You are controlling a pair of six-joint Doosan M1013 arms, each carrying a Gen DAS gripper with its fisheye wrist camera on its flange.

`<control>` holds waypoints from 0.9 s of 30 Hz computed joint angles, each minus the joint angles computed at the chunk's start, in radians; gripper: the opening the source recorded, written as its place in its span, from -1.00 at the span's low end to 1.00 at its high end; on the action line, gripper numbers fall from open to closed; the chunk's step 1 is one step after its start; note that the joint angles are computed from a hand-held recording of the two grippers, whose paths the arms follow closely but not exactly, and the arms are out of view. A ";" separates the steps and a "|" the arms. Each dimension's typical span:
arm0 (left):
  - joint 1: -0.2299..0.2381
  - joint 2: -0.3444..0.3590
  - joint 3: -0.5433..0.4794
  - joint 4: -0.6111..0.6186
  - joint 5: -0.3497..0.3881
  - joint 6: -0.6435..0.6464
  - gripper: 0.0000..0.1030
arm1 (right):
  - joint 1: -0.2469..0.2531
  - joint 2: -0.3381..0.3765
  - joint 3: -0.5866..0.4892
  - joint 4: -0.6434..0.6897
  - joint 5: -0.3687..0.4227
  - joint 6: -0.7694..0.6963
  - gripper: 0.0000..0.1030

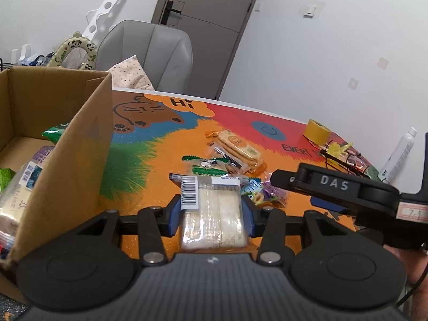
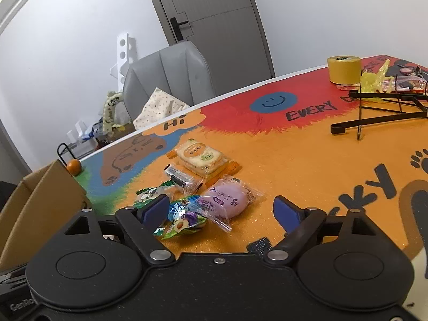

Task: Organize snacks
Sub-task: 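Grasp the pink round candy with the right gripper while the left gripper holds the bread packet, then carry the bread packet and pink candy into the box and release both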

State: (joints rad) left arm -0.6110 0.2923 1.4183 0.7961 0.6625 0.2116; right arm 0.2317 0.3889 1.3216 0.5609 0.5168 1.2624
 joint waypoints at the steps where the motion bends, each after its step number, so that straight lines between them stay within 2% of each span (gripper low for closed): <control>1: 0.001 0.000 0.001 0.003 0.000 -0.008 -0.13 | 0.002 0.004 -0.006 -0.015 0.003 0.014 0.63; 8: 0.015 -0.002 0.014 0.000 -0.012 -0.034 -0.13 | 0.019 0.033 -0.045 -0.132 -0.001 0.134 0.52; 12: 0.020 -0.004 0.018 -0.016 -0.023 -0.028 -0.13 | 0.027 0.060 -0.082 -0.212 0.043 0.195 0.07; 15: 0.022 -0.004 0.019 -0.024 -0.025 -0.024 -0.13 | 0.028 0.055 -0.069 -0.226 0.029 0.188 -0.16; 18: 0.020 -0.005 0.020 -0.025 -0.025 -0.024 -0.13 | 0.021 0.044 -0.053 -0.194 0.031 0.157 -0.25; 19: 0.018 -0.005 0.019 -0.021 -0.024 -0.026 -0.13 | 0.019 0.040 -0.047 -0.179 0.030 0.142 -0.35; 27: 0.004 -0.019 0.028 0.009 -0.019 -0.041 -0.13 | -0.002 -0.008 0.026 -0.073 0.005 0.073 -0.42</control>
State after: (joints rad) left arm -0.6073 0.2731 1.4463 0.8046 0.6434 0.1708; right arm 0.2296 0.3813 1.3476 0.4878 0.5222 1.3356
